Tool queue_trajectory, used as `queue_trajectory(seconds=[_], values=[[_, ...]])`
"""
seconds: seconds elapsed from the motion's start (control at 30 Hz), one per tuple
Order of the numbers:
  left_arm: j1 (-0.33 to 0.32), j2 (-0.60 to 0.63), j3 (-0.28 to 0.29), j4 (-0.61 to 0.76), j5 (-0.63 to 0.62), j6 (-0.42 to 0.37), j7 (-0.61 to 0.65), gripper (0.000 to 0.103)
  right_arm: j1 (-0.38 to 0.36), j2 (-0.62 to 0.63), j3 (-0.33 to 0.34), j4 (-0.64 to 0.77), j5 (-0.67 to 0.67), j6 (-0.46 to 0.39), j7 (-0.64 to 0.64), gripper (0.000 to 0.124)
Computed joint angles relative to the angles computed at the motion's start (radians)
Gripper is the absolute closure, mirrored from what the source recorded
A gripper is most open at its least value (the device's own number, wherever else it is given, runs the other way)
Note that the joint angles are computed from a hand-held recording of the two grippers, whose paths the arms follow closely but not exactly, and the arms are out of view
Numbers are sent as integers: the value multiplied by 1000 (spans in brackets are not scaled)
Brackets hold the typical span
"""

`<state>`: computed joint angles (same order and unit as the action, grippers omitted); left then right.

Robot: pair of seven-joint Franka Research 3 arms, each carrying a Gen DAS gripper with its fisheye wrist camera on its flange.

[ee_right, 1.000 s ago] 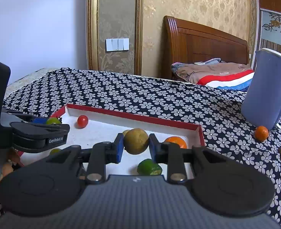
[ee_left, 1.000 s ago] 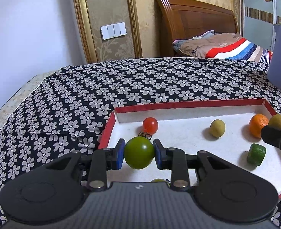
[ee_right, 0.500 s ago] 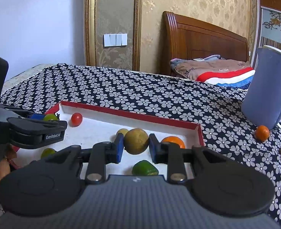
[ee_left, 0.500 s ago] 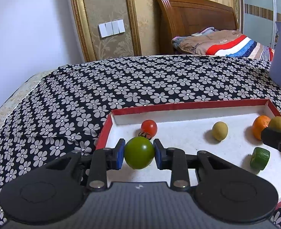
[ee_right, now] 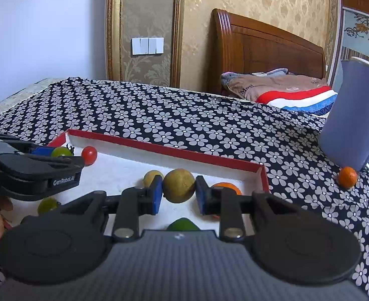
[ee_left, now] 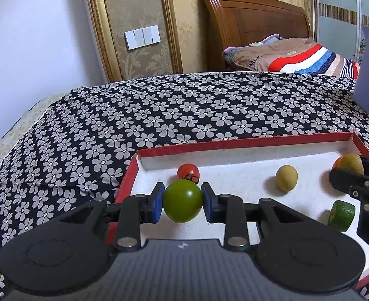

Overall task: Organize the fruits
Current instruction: 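Lift the green tomato and yellow-green fruit and carry both over the tray, then open the right tool to drop the yellow-green fruit into the tray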

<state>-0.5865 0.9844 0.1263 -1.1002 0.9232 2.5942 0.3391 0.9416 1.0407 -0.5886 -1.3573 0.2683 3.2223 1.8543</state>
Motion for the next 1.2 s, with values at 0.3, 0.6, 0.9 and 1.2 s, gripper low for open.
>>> queue_trajectory(seconds=[0.3,0.6,0.9,1.2], values=[[9,42,-6,57,-34,-9,44,72,-60,52,21,111,-57,-77,71,97],[13,68,-5,96,-66,-12,72,72,-103,88,39,197,-164,-132,166,97],[14,94,0,136,-90,-23,93,72,-113,87,41,205,-245,-130,236,97],[15,113,2,167,-111,-37,111,72,-128,90,57,221,-290,-141,260,97]])
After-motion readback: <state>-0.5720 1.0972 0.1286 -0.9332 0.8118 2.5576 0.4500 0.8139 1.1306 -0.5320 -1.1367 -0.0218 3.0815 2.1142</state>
